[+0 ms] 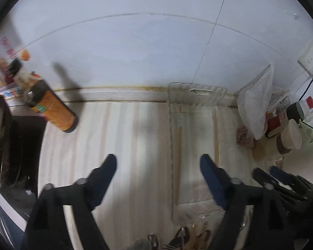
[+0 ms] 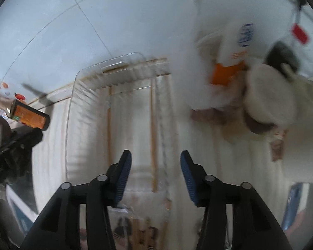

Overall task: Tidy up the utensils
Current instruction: 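Lift both chopsticks over the clear basket and open both tools to drop them, then grasp another chopstick with the left tool while the right tool grasps a labelled chopstick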

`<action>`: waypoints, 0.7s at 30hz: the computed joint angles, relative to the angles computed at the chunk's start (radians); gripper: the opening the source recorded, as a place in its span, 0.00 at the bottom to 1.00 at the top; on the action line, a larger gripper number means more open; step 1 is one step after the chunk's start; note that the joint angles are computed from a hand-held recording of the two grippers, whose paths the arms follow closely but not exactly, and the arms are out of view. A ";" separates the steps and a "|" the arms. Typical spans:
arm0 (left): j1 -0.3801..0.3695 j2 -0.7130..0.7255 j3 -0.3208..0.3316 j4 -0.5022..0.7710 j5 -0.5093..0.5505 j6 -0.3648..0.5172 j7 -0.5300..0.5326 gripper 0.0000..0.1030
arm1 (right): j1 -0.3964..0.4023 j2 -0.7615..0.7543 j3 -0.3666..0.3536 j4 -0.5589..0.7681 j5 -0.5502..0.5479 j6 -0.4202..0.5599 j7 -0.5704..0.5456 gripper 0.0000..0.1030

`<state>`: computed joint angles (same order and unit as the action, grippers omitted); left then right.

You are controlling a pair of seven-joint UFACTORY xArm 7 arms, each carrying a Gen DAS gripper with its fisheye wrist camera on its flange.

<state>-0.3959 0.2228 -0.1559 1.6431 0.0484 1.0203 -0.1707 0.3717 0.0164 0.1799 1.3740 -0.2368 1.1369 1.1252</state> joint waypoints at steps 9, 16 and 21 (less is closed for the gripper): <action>0.016 -0.264 -0.020 -0.351 0.099 -0.081 -0.028 1.00 | 0.044 -0.196 0.075 -0.223 0.008 0.012 0.155 0.67; 0.033 -0.424 -0.053 -0.622 0.123 -0.033 -0.062 0.99 | 0.089 -0.231 0.073 -0.476 0.318 -0.201 0.090 0.43; 0.009 -0.478 -0.051 -0.736 -0.004 0.004 -0.022 0.74 | 0.111 -0.161 0.108 -0.450 0.259 -0.175 0.048 0.24</action>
